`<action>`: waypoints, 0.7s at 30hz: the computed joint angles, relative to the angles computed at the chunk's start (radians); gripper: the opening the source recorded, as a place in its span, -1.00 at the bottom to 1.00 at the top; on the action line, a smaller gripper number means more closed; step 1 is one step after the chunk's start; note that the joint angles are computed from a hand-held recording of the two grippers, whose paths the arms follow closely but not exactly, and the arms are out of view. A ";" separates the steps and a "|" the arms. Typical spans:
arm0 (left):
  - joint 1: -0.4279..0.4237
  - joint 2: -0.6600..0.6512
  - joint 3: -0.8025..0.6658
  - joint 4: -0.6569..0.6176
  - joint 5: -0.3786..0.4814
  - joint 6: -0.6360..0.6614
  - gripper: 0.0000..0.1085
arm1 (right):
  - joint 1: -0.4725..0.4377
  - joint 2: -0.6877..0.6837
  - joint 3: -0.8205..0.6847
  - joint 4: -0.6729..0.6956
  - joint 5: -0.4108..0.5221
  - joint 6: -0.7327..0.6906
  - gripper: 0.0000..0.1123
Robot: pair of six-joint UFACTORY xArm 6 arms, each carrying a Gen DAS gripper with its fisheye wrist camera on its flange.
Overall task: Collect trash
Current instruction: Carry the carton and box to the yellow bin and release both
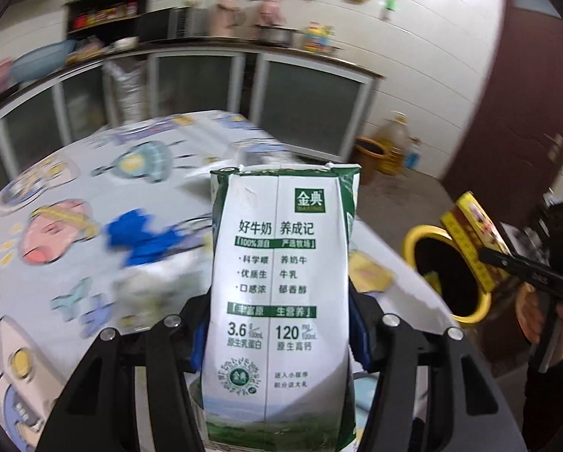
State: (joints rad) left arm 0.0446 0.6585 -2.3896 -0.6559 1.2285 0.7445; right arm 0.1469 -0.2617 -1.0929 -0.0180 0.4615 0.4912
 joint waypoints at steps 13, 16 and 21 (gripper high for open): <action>-0.240 -0.091 0.170 -0.037 -0.004 0.066 -0.01 | -0.173 -0.241 0.234 -0.112 -0.003 0.133 -0.52; -0.290 -0.098 0.194 -0.035 -0.018 0.059 -0.01 | -0.210 -0.262 0.271 -0.130 -0.001 0.152 -0.52; -0.356 -0.048 0.141 -0.023 -0.004 0.025 0.00 | -0.248 -0.270 0.313 -0.118 0.002 0.156 -0.52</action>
